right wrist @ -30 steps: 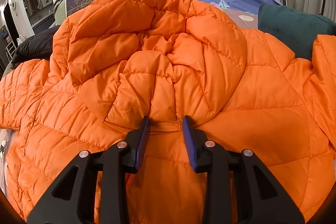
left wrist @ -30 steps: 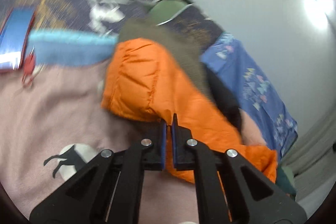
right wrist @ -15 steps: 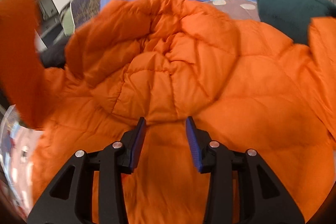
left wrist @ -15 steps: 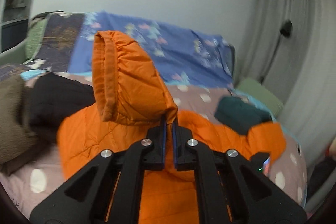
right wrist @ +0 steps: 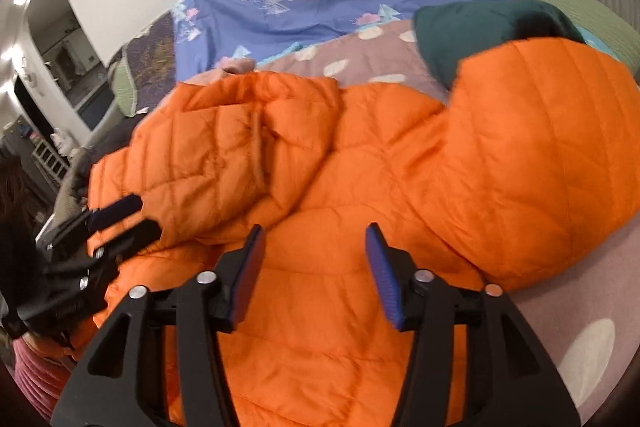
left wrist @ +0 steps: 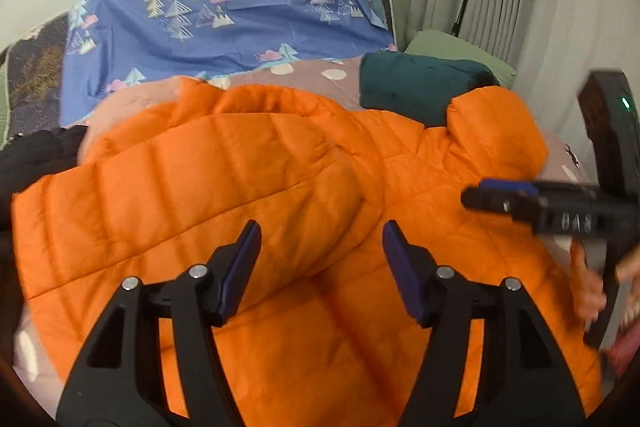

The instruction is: Fold large clothes

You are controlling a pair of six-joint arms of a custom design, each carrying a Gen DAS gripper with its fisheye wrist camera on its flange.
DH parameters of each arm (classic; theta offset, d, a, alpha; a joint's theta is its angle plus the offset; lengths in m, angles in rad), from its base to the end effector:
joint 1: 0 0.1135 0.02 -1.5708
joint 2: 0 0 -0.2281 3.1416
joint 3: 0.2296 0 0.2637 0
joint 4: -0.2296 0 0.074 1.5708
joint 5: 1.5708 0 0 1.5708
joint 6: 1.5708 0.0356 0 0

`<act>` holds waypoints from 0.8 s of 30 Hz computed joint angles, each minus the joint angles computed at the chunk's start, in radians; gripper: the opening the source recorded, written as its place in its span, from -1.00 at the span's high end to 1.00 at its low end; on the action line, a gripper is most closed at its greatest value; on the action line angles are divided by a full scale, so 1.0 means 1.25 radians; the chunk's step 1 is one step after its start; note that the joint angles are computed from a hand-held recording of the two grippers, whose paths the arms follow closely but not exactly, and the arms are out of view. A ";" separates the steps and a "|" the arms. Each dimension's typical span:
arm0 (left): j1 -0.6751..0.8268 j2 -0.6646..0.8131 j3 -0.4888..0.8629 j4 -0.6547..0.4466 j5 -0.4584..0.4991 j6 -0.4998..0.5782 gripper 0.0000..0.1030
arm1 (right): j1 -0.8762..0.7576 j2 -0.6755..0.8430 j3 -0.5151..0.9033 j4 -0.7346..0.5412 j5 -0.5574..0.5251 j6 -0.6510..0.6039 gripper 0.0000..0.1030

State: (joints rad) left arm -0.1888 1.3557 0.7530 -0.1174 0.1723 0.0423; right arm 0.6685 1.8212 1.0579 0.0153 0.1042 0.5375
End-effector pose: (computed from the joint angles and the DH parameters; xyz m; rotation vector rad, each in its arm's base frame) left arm 0.2924 -0.0621 0.1683 0.3532 2.2656 -0.2733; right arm 0.3034 0.2349 0.1259 -0.1011 2.3626 0.4834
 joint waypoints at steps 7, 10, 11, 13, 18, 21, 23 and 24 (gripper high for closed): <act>0.188 -0.164 -0.070 -0.103 0.023 0.039 0.09 | 0.005 0.240 0.335 -0.098 -0.079 -0.084 -0.30; 0.293 -0.193 -0.072 -0.138 0.059 0.050 0.09 | 0.006 0.393 0.552 -0.208 -0.076 -0.085 -0.32; 0.330 -0.200 -0.068 -0.157 0.065 0.051 0.09 | 0.005 0.447 0.629 -0.253 -0.079 -0.076 0.25; 0.376 -0.209 -0.066 -0.167 0.079 0.062 0.09 | 0.009 0.470 0.664 -0.274 -0.065 -0.052 0.83; 0.447 -0.187 -0.047 -0.175 0.126 0.084 0.09 | 0.009 0.235 0.376 -0.122 0.041 -0.026 0.85; 0.431 -0.117 -0.023 -0.167 0.117 0.070 0.16 | -0.011 0.122 0.254 -0.115 0.098 -0.020 0.85; 0.405 -0.060 -0.010 -0.146 0.105 0.053 0.22 | -0.034 0.094 0.214 -0.144 0.108 -0.021 0.84; 0.386 -0.027 -0.002 -0.133 0.076 0.043 0.28 | -0.042 0.103 0.215 -0.167 0.114 -0.019 0.81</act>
State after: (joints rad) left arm 0.2937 1.3221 0.7511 -0.2842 0.2675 0.0966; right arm 0.6161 1.9504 1.3268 -0.1936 0.2461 0.5138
